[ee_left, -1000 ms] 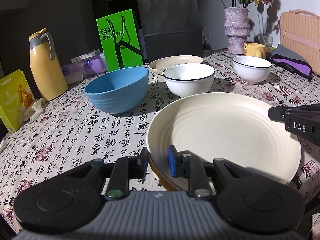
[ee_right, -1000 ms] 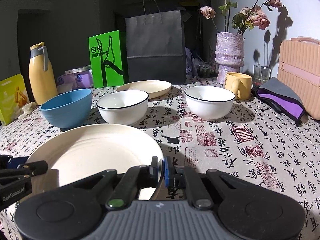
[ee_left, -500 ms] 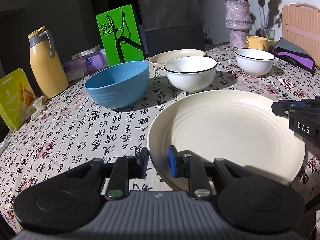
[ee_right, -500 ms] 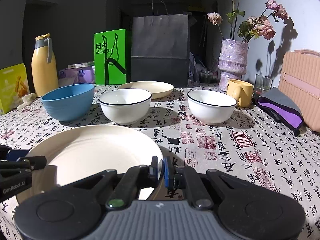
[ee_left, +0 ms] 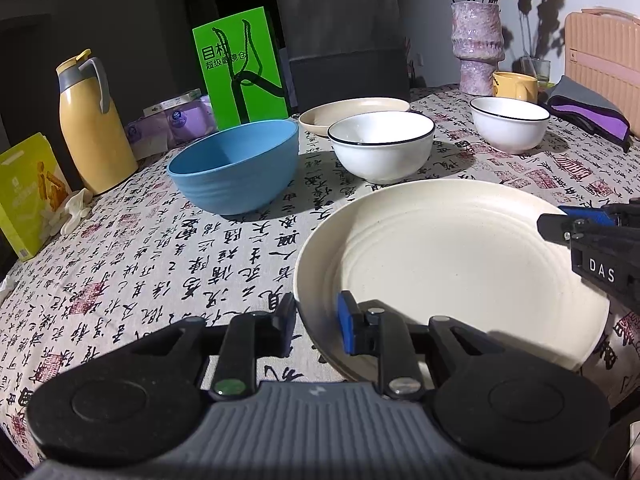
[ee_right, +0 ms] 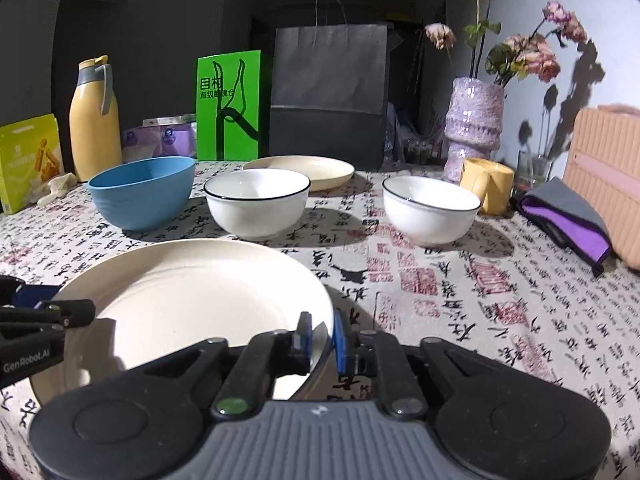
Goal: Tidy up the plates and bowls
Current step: 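Lower the cream plates onto the table and open both grippers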
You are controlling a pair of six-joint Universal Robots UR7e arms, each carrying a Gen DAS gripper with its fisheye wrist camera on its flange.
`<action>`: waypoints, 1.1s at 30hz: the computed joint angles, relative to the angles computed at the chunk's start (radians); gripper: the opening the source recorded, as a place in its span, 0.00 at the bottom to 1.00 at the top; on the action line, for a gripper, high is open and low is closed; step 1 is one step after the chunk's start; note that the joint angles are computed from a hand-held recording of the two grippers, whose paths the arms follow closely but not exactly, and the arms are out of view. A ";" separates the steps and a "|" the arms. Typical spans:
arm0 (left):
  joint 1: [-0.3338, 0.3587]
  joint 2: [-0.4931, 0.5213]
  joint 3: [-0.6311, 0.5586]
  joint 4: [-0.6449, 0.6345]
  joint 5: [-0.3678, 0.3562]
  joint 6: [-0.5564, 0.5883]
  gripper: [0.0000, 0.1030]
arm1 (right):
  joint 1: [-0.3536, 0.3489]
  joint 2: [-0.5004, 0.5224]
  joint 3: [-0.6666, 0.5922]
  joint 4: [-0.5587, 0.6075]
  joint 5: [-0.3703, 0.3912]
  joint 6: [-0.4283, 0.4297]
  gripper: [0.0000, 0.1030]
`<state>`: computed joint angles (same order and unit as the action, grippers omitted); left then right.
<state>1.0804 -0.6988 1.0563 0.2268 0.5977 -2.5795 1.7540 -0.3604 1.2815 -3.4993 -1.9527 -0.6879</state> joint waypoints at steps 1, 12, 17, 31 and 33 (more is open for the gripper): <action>0.000 0.000 -0.001 0.003 0.002 -0.004 0.22 | -0.001 -0.003 0.002 0.004 0.004 0.008 0.13; 0.002 -0.005 -0.009 0.042 0.018 -0.060 0.45 | -0.008 -0.030 0.029 0.018 0.045 0.069 0.25; 0.002 -0.012 -0.004 0.037 0.016 -0.075 0.68 | -0.009 -0.041 0.040 0.027 0.055 0.089 0.51; 0.001 -0.068 0.045 0.033 0.057 -0.175 1.00 | -0.014 -0.087 0.089 0.056 0.089 0.174 1.00; 0.002 -0.077 0.057 0.036 0.065 -0.182 1.00 | -0.014 -0.098 0.105 0.055 0.097 0.178 1.00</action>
<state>1.0823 -0.7754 1.1130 0.2626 0.6629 -2.7611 1.7400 -0.4581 1.3862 -3.4446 -1.8557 -0.5104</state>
